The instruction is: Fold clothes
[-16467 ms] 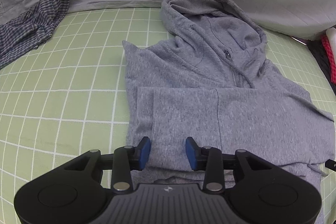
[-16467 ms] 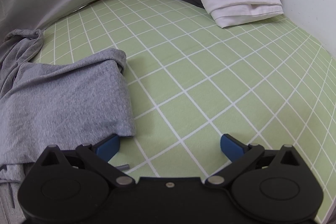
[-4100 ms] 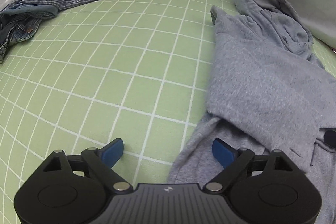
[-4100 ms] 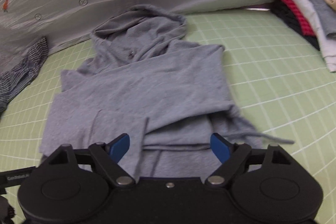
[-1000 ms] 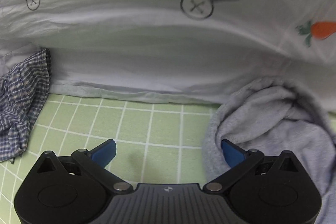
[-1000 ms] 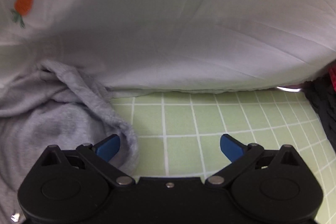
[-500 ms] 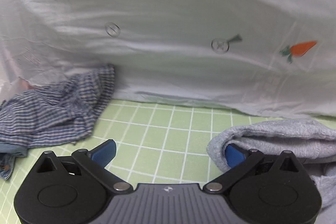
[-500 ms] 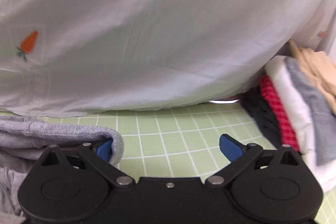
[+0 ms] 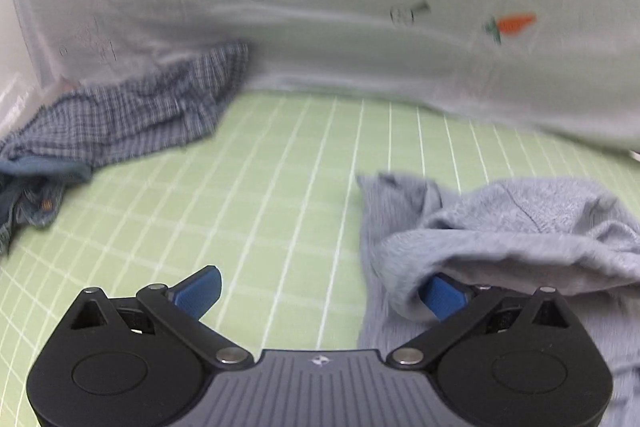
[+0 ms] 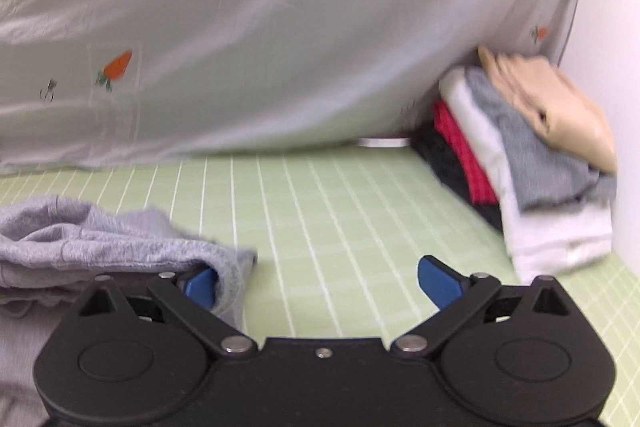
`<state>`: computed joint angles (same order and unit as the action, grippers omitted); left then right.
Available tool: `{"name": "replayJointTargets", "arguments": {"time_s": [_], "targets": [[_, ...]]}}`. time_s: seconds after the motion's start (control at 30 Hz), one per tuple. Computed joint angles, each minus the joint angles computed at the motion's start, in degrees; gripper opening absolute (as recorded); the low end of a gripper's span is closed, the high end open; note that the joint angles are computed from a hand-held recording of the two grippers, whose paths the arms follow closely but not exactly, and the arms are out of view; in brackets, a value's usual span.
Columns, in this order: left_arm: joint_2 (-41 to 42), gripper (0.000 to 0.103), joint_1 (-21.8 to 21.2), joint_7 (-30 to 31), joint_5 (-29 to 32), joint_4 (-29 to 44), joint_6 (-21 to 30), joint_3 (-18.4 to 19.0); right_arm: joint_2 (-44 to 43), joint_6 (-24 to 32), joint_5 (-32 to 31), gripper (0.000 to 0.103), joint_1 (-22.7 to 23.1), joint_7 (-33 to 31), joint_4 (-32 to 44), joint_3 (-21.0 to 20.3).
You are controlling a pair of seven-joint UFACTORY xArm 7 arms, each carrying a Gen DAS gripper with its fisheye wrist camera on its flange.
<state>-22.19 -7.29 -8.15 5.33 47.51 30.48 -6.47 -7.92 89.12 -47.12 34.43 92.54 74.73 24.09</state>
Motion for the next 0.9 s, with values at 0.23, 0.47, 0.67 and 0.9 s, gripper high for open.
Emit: {"name": "replayJointTargets", "arguments": {"time_s": [0.23, 0.47, 0.67, 0.9], "targets": [[-4.3, 0.103, -8.9, 13.2, -13.9, -2.2, -0.3, 6.0, -0.7, -4.8, 3.2, 0.101, 0.6, 1.5, -0.9, 0.8], [-3.4, 0.103, -5.4, 12.1, -11.4, -1.9, -0.8, 1.3, -0.8, -8.3, 1.4, 0.102, 0.2, 1.5, -0.6, 0.9], [-0.2, 0.103, -3.3, 10.6, -7.6, -1.2, 4.9, 1.2, 0.8, -9.4, 6.7, 0.102, 0.4, -1.5, -1.5, -0.6], [-1.1, 0.103, -5.4, 15.0, -13.1, -1.5, 3.8, 3.9, 1.8, -10.0, 6.0, 0.102, 0.7, -2.2, -0.9, -0.9]]}}
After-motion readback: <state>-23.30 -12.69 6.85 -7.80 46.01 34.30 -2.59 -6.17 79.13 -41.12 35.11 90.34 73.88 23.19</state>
